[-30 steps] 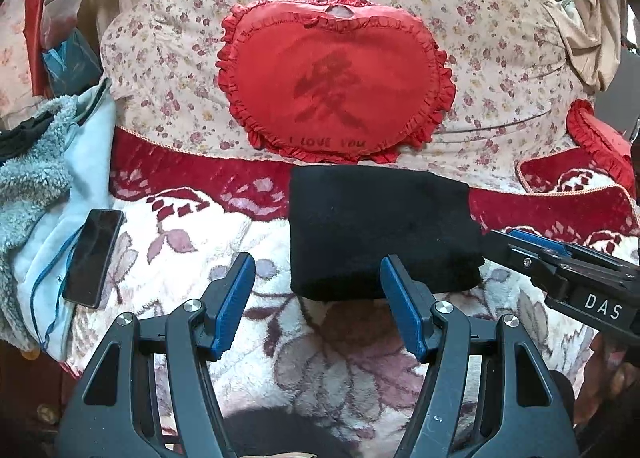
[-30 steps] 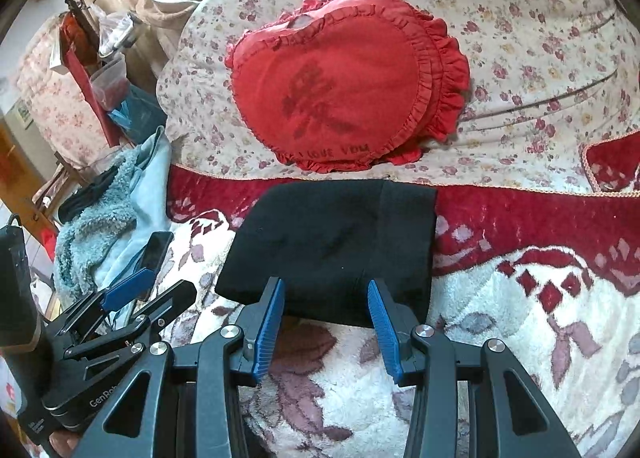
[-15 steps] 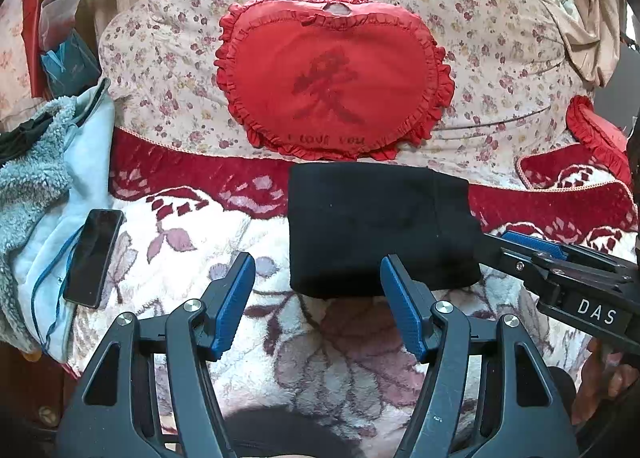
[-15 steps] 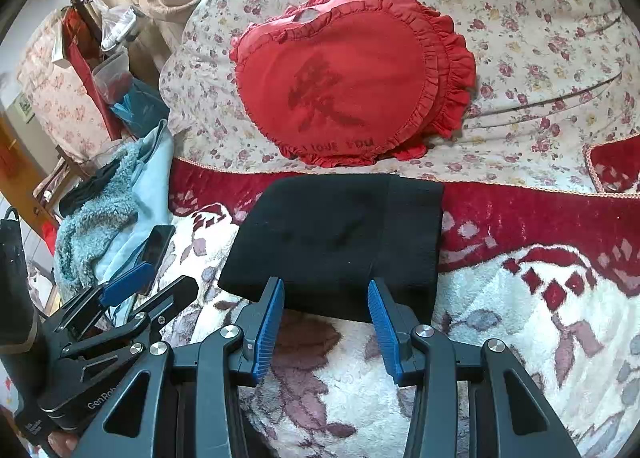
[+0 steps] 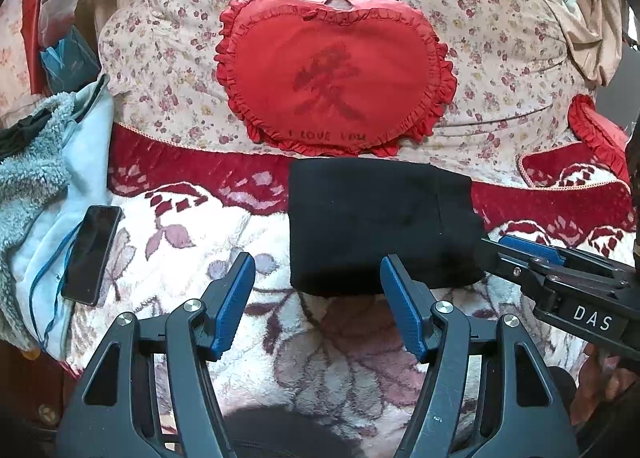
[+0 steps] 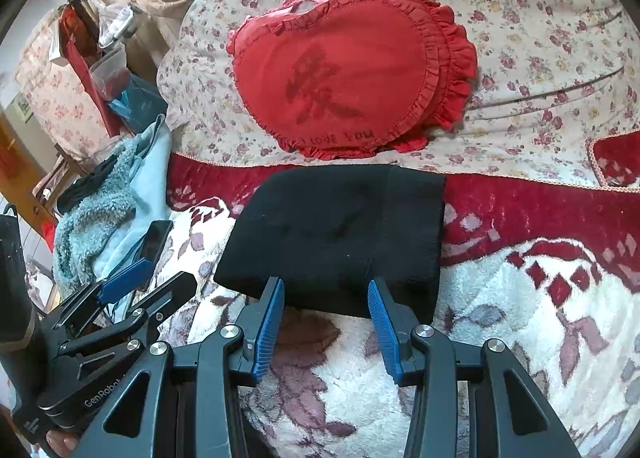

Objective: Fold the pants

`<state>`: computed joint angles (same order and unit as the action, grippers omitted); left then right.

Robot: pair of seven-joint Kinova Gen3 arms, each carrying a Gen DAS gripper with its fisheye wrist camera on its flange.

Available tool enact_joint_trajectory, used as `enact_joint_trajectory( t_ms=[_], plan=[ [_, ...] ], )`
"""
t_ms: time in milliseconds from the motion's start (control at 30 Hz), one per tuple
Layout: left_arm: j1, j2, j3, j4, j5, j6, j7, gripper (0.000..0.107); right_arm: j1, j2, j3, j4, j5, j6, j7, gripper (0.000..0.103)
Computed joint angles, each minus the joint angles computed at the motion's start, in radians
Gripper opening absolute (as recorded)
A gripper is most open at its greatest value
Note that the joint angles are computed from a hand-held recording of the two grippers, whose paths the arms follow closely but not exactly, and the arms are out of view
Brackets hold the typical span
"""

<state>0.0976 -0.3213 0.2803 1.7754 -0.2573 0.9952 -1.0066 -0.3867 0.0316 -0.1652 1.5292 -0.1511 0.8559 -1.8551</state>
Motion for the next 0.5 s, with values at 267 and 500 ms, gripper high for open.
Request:
enact_joint_trajectory(
  t_ms=[267, 500],
  plan=[
    [-0.003, 0.002, -0.003, 0.005, 0.003, -0.006, -0.004, 0.065, 0.003, 0.004, 0.001, 0.0, -0.01, 0.0, 0.013, 0.042],
    [-0.002, 0.003, -0.005, 0.009, 0.006, -0.008, -0.006, 0.065, 0.004, 0.009, 0.003, 0.001, -0.015, -0.001, 0.017, 0.042]
  ],
)
